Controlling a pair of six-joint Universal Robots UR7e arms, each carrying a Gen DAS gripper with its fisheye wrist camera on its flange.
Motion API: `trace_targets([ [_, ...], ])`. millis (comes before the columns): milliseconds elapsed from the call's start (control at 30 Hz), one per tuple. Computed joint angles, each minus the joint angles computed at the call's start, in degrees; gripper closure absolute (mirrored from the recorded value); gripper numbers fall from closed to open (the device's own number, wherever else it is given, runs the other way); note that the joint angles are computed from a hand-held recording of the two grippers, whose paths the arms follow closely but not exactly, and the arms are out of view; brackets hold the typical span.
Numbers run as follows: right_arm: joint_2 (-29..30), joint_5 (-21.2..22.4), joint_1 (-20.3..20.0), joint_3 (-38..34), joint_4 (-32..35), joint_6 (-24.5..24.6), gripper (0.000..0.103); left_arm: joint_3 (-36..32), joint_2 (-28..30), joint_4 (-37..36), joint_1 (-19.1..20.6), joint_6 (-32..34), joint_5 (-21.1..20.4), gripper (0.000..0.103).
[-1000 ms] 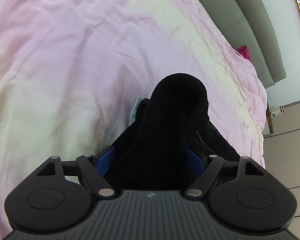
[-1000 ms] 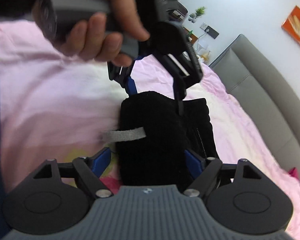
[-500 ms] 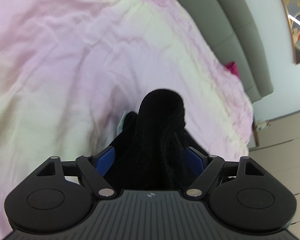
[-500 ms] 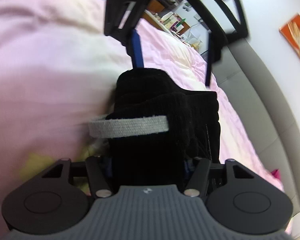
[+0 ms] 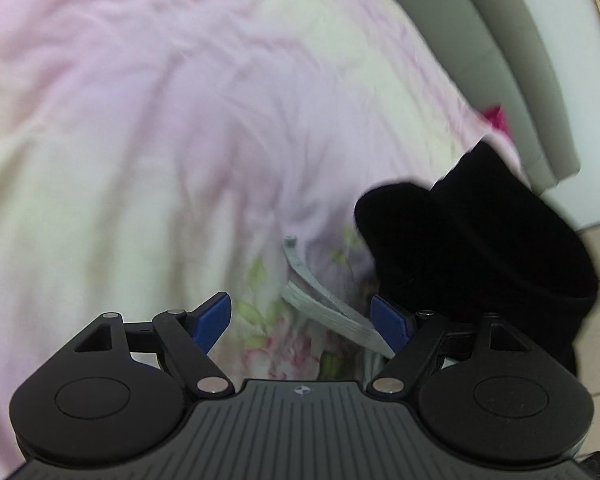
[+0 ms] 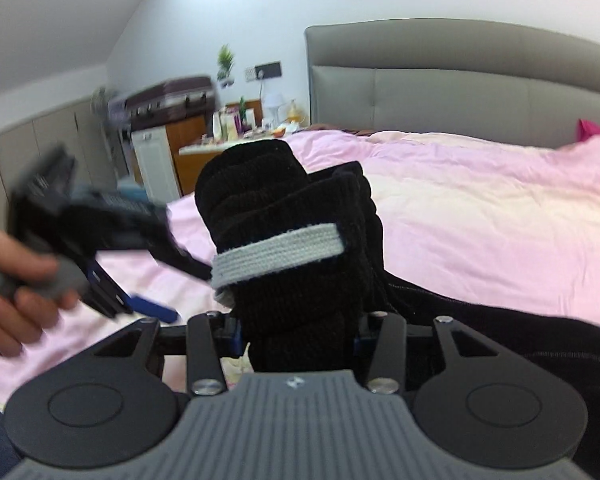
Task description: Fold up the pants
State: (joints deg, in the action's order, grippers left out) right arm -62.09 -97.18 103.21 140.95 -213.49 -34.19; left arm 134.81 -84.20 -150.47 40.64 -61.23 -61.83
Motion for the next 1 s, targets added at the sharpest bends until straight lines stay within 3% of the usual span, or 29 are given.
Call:
trace_targets([
  [67, -2.4, 4.0, -1.5, 1.9, 0.0, 0.4, 0.062, -1.2, 4.0, -2.6, -0.1, 0.1, -1.7, 0.011],
  [167, -4.8, 4.4, -2.2, 3.8, -1.3, 2.5, 0.062, -0.6, 8.4, -14.9, 0.0, 0.5, -5.5, 0.018],
  [233, -6.9, 5.0, -3.1, 4.5, 0.0, 5.8, 0.062, -1.4, 10.4, -17.4, -1.3, 2.3, -4.8, 0.019],
  [433, -15.6, 10.2, -8.0, 6.6, 7.5, 13.4, 0.062, -5.9, 15.7, -17.9, -4.8, 8.5, -2.9, 0.023],
  [533, -20.3, 14.2, -12.3, 7.9, 10.6, 19.4, 0.061, -8.8, 19.4, -17.3, -6.4, 10.7, -3.2, 0.023],
  [700, -28.4, 23.4, -23.9, 11.2, 19.6, 31.0, 0.06, -14.4, 25.4, -11.4, -8.8, 13.3, -3.1, 0.025],
  [800, -30.7, 28.3, -32.1, 13.1, 21.4, 37.4, 0.06, -16.3, 29.4, -12.6, -9.6, 14.2, -5.5, 0.024],
  [867, -32.0, 31.5, -36.9, 14.1, 22.3, 39.1, 0.059, -18.8, 32.7, -10.3, -10.2, 14.7, -5.4, 0.024],
  [900, -33.2, 31.0, -37.6, 13.8, 24.6, 39.1, 0.057, -20.0, 34.2, -8.6, -10.5, 14.5, -4.8, 0.022],
  [1000, -37.3, 29.6, -38.0, 11.5, 38.3, 38.5, 0.054, -22.5, 37.2, -4.1, -11.5, 14.2, -2.8, 0.014],
])
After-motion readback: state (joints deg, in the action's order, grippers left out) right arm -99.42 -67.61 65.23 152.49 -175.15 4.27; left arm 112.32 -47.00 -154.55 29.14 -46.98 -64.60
